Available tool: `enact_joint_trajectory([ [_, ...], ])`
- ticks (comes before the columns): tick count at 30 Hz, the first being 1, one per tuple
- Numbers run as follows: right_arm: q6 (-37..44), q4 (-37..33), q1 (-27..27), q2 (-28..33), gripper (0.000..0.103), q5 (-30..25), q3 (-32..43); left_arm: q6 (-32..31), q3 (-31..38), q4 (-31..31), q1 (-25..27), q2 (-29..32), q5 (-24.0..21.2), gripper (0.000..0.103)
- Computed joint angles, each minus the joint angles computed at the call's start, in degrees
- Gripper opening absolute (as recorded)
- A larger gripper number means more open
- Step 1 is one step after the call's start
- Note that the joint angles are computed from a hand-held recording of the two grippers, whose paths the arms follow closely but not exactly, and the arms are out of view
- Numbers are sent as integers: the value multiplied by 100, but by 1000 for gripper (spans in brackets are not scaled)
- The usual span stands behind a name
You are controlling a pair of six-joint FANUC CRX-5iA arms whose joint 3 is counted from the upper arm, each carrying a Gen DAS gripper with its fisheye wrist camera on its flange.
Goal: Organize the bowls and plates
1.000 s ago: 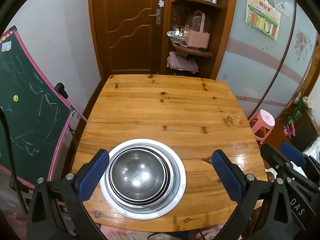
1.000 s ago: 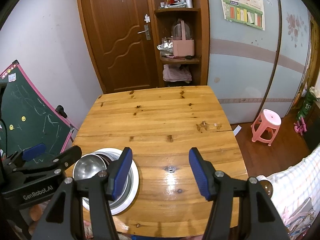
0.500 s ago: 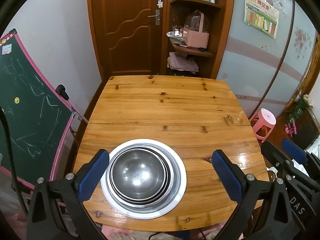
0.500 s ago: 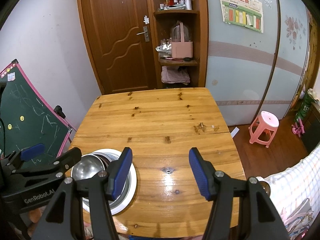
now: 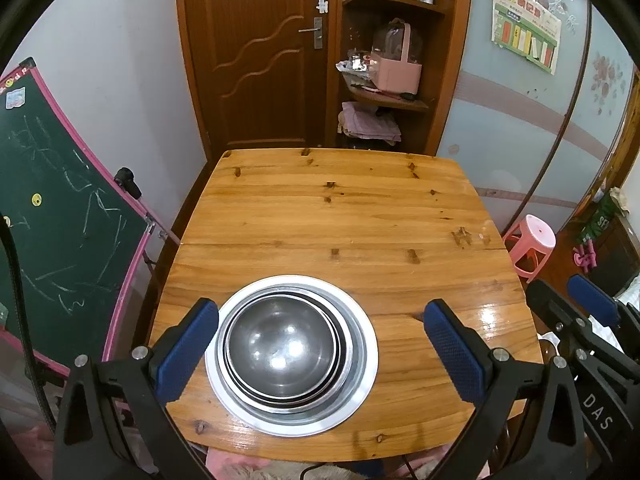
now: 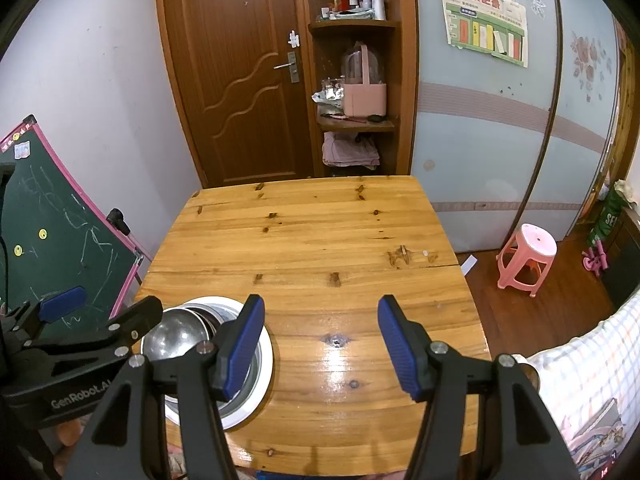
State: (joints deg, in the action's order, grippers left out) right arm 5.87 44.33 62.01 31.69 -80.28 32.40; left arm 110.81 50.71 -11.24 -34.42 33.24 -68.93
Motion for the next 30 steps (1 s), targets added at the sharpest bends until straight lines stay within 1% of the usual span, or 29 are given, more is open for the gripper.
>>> enact_joint_trajectory([
  [9,17,-28,4,28,59,-49,51,-5,93,-26,-11,63,-86,102],
  [15,78,-39,-4,142,59,-183,222,-30,26,-58,-12,32,-11,102],
  [30,90,-56,-18,112,59,-118,161,57,-32,-122,0,-13,-22,102],
])
